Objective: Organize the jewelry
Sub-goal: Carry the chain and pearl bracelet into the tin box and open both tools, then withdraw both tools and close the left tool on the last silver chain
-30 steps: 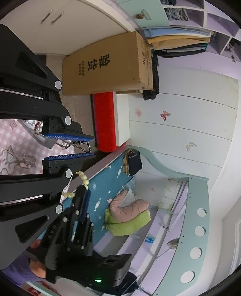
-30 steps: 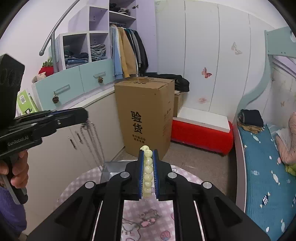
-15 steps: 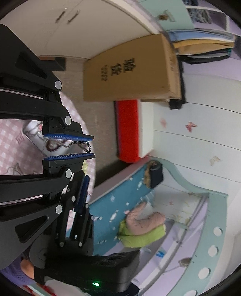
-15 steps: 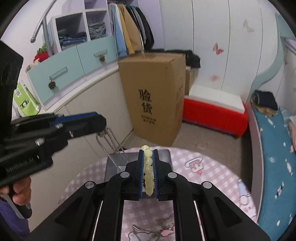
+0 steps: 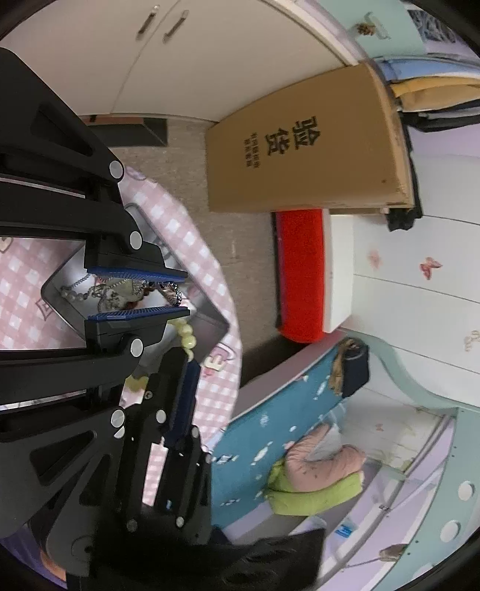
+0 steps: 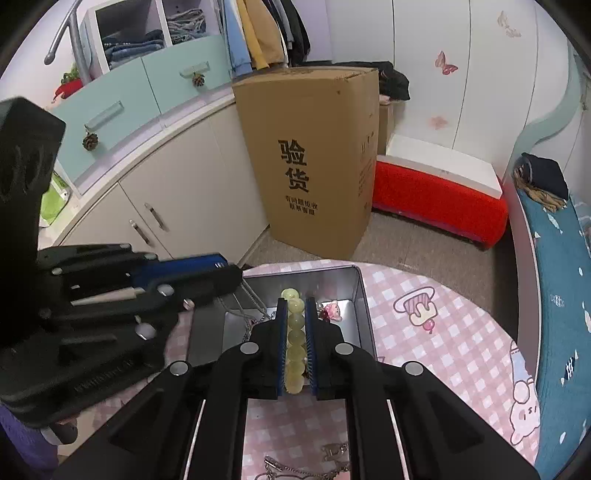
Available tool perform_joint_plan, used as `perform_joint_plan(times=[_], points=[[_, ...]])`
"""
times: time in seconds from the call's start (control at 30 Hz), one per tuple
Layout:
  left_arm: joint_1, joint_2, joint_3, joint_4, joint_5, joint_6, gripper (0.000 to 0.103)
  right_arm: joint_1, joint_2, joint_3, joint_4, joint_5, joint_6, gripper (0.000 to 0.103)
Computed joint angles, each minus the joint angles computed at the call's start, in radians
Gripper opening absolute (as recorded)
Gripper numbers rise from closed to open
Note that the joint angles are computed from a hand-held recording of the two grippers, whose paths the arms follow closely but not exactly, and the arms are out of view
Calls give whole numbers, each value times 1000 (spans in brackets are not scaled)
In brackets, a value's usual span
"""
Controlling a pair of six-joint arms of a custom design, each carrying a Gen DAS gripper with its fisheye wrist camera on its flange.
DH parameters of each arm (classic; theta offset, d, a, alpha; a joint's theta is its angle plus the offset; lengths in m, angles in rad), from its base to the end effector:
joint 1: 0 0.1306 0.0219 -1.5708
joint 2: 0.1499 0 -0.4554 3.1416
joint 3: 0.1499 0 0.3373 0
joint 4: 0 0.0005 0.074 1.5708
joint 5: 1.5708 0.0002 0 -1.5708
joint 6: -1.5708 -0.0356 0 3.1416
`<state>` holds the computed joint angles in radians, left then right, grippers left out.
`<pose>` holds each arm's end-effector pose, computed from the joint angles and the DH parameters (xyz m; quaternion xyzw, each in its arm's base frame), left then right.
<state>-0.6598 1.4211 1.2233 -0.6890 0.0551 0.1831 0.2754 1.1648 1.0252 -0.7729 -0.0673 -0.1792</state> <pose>0.3317 -0.2605 0.4347 0.2313 0.9129 -0.1608 0.2953 0.2953 0.0854 0.4375 -0.0563 0.9442 0.1038 0.3076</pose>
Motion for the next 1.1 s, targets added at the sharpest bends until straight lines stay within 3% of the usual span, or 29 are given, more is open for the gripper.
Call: perform_joint_plan(times=[0.3,0.4,0.47,0.57,0.77,0.97,1.1], points=[[9,30,-15,-11,-9,11,16,-1,31,-10,5,-22,-5,10],[2,28,-8,-23,-41,21,28,-1,30,-10,2,-21,-12,12],[7,18,-13,-22,-62,37,45,-6,23,-11,2,-23,-15,12],[17,-1,-22,-15,-65,55,59,-11,9,-8,-11,-24,-15,13],[1,-44,-32,-21,-94,65,68,-25,-44,-10,-42,-12,-19,33],[-64,-88,-44,-25,-131,98,69,-36,-122,-19,-79,-3,-23,43],[-129,-127,-63,-27,-206,130,73,-46,-177,-29,-102,-8,-24,43]])
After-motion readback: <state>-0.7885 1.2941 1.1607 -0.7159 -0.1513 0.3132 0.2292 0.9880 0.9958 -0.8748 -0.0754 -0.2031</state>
